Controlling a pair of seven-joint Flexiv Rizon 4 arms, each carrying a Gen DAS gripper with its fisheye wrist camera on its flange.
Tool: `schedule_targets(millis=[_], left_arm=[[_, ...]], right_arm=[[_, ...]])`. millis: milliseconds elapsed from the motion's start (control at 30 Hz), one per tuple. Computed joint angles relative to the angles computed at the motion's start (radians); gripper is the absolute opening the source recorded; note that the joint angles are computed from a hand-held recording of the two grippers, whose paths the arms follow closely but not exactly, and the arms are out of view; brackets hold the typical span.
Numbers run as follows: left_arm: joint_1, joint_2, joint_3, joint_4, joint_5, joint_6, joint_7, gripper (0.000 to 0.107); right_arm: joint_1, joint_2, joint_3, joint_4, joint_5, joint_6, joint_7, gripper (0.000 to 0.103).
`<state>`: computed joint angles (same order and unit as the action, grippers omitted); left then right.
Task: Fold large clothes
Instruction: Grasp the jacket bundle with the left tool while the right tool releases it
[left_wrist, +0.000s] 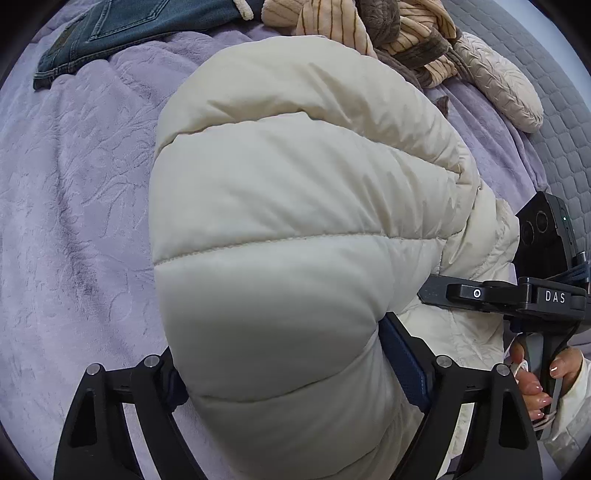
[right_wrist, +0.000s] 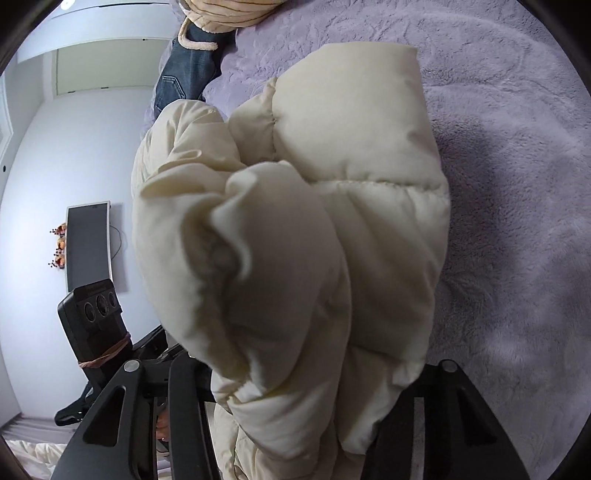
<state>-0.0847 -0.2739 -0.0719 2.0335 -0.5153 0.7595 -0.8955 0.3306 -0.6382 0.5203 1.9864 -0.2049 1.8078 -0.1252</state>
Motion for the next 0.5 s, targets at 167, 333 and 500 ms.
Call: schedule_targets(millis=[167, 333, 500], left_arm=[[0.004, 0.043, 0.009, 0.016, -0.001, -0.007, 0.016, 0.087], [0.016, 0.079, 0.021, 0.029, -0.029, -0.023, 0.042, 0.087], [0.058, 0.105, 0.05, 0.04, -0.089, -0.066, 0.115, 0.087]], right_arm=[[0.048, 0.024, -0.031, -0.013, 0.023, -0.008, 0.023, 0.051], [0.06, 0.056, -0.032, -0.006, 0.032, -0.018, 0.029, 0.051], [0.092, 0.08, -0.049, -0.036, 0.032, -0.07, 0.022, 0.051]])
